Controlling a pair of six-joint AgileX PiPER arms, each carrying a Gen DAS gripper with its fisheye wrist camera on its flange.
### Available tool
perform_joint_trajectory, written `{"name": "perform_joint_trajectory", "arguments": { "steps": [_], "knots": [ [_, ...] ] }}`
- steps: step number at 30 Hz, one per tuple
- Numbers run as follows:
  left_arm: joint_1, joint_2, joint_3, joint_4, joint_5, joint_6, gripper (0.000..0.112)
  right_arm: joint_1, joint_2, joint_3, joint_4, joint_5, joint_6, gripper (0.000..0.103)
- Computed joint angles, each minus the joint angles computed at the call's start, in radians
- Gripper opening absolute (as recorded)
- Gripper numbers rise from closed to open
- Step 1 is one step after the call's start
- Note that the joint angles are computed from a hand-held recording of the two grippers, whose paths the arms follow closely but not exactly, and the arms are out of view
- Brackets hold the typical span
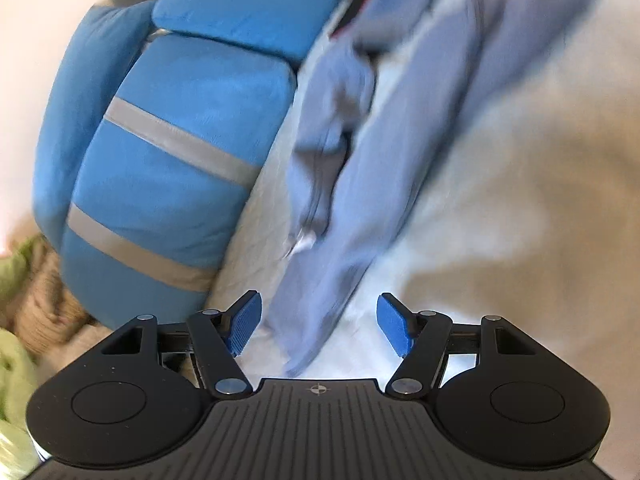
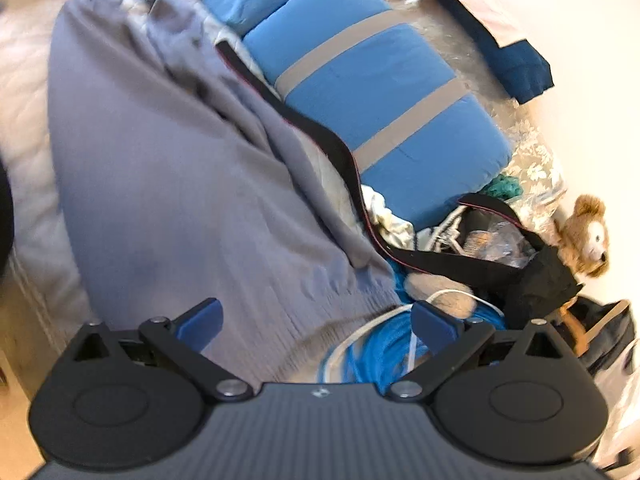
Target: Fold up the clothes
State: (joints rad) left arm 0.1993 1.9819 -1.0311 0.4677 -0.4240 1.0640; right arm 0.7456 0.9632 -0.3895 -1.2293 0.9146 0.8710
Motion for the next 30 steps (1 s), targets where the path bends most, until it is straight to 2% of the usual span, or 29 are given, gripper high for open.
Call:
{"name": "perform_joint_trajectory", "arguments": {
  "steps": [2, 4, 6, 13, 16, 19, 21, 22, 26, 28, 30],
  "knots": [
    [0.013, 0.048, -0.051, -0.029, -0.004, 0.038, 0.063, -0.033, 0.041, -0.018, -0.021, -0.052, 0.037, 0.103],
    [0.035, 0.073, -0.108, 0.053, 0.026, -0.077, 0.063, -0.085, 0.093, -0.036, -0.056, -0.118, 0.077, 0.103],
    [0.038, 0.096, -0.144, 0.073, 0.021, -0.104, 0.063, -0.138, 0.159, -0.059, -0.115, -0.183, 0.139, 0.103],
    [0.016, 0.148, -0.123, -0.096, -0.137, 0.175, 0.062, -0.325, 0.389, -0.234, -0.257, -0.426, 0.295, 0.103],
    [0.018, 0.160, -0.089, -0.091, -0.219, 0.245, 0.059, -0.359, 0.465, -0.320, -0.261, -0.481, 0.325, 0.103],
    [0.017, 0.158, -0.079, -0.089, -0.228, 0.305, 0.059, -0.347, 0.521, -0.401, -0.233, -0.484, 0.327, 0.103],
    [0.013, 0.156, -0.107, -0.069, -0.173, 0.316, 0.059, -0.330, 0.556, -0.457, -0.209, -0.476, 0.322, 0.103],
    [0.007, 0.158, -0.144, -0.054, -0.114, 0.299, 0.059, -0.312, 0.567, -0.484, -0.187, -0.464, 0.312, 0.103],
    [-0.040, 0.155, -0.305, -0.041, 0.204, 0.237, 0.061, -0.228, 0.574, -0.580, -0.039, -0.424, 0.251, 0.103],
    [-0.055, 0.167, -0.366, 0.011, 0.292, 0.179, 0.060, -0.171, 0.564, -0.606, -0.006, -0.404, 0.265, 0.103],
    [-0.063, 0.189, -0.419, -0.098, 0.349, 0.265, 0.020, -0.113, 0.556, -0.622, 0.011, -0.403, 0.276, 0.103]
  ]
}}
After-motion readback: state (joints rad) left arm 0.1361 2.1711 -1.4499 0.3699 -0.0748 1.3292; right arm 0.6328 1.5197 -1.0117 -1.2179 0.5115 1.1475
